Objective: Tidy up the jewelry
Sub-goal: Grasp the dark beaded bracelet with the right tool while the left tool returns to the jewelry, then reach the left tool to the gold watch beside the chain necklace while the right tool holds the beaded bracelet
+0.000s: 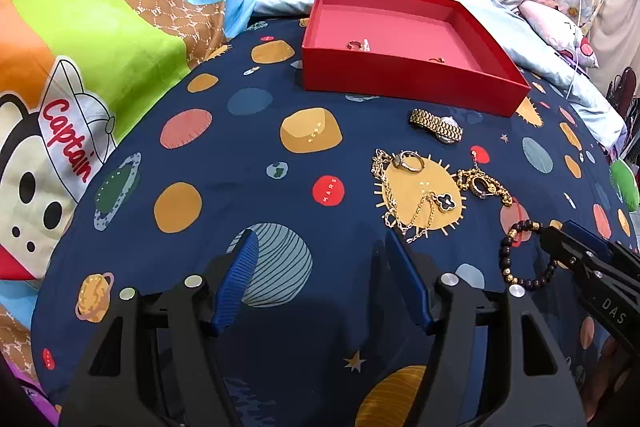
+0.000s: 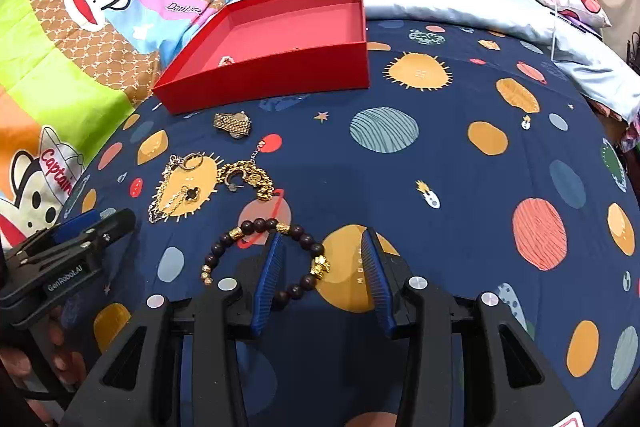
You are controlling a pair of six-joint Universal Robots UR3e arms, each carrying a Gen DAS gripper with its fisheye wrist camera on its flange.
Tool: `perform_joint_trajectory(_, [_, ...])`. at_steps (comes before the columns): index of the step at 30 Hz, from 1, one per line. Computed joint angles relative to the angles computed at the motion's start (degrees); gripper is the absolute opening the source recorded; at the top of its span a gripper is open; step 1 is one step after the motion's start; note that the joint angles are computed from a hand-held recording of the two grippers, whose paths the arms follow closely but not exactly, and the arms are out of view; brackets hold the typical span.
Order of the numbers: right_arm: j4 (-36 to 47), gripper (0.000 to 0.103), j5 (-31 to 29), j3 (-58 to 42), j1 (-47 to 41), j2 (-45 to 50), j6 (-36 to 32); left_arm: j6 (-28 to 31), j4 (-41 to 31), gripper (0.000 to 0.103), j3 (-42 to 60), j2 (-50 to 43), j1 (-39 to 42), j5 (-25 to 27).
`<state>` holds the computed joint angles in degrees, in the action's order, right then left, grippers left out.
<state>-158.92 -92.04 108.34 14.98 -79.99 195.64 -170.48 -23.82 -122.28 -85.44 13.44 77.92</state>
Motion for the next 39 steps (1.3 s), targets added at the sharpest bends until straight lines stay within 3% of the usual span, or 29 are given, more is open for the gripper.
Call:
perform_joint_trajectory(11, [1.8, 0.036, -1.8, -3.6, 1.9, 2.6, -1.1, -0.3, 0.2, 0.064, 0.4, -0.8, -0.9, 0.3])
perform_joint_trajectory(20, [3.3, 0.011, -3.9, -5.5, 3.2, 3.7, -2.9, -0.4, -0.2, 0.067, 1.2, -1.3, -1.1, -0.1])
perform_joint_trajectory(31, [2.6, 0.007, -3.4, -2.5, 2.1, 1.2, -1.2, -0.9, -1.5, 0.067, 4.6, -2.6, -1.8, -0.6])
perform_joint_trajectory(39, [1.2, 0.008, -1.8, 1.8, -0.4, -2.0, -0.5, -3.6, -2.7, 0.067, 15.3, -10.4, -7.2, -0.1])
